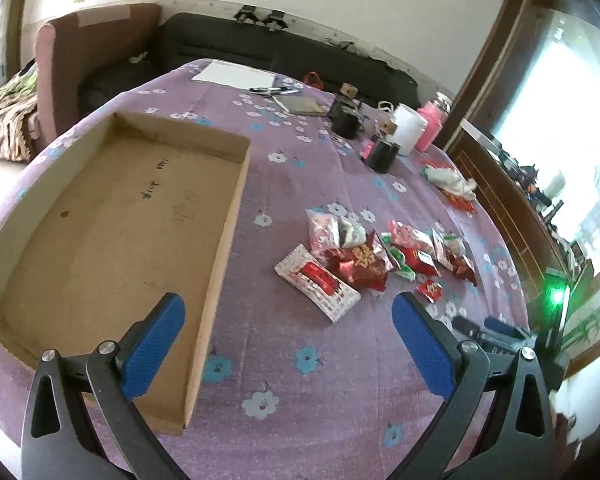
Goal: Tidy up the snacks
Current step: 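Grasp the small red packet with the right tool while the left tool grasps the large red packet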
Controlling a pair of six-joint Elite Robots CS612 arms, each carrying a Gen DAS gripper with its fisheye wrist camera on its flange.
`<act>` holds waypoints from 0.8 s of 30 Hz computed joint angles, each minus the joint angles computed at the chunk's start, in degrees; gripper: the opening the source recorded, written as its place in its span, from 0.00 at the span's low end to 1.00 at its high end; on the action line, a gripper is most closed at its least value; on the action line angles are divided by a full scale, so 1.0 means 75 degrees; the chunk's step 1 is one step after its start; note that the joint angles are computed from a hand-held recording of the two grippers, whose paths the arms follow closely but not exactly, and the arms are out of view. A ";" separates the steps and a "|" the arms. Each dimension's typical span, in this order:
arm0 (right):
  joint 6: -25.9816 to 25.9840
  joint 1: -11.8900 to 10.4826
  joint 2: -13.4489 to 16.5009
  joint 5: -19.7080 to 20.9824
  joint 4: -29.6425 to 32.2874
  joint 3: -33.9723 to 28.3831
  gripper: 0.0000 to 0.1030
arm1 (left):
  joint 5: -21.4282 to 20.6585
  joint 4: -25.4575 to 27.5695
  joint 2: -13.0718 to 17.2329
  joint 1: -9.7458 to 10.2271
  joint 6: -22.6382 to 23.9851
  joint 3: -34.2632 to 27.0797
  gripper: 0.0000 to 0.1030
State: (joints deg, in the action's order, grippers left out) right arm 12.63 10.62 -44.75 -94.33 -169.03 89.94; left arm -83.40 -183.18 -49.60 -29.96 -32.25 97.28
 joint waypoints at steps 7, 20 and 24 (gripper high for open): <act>0.0118 0.0023 0.0191 0.0685 -0.0019 -0.0414 0.79 | -0.0205 0.0132 0.0047 -0.0012 0.0169 -0.0042 1.00; -0.0064 0.0268 0.0656 0.0289 -0.0005 -0.1104 0.33 | -0.0206 0.0425 0.0139 -0.0185 0.0914 -0.0257 0.99; 0.0267 0.0136 0.0638 0.0641 -0.0431 -0.0928 0.26 | -0.0147 0.0554 0.0263 -0.0282 0.1513 -0.0539 0.92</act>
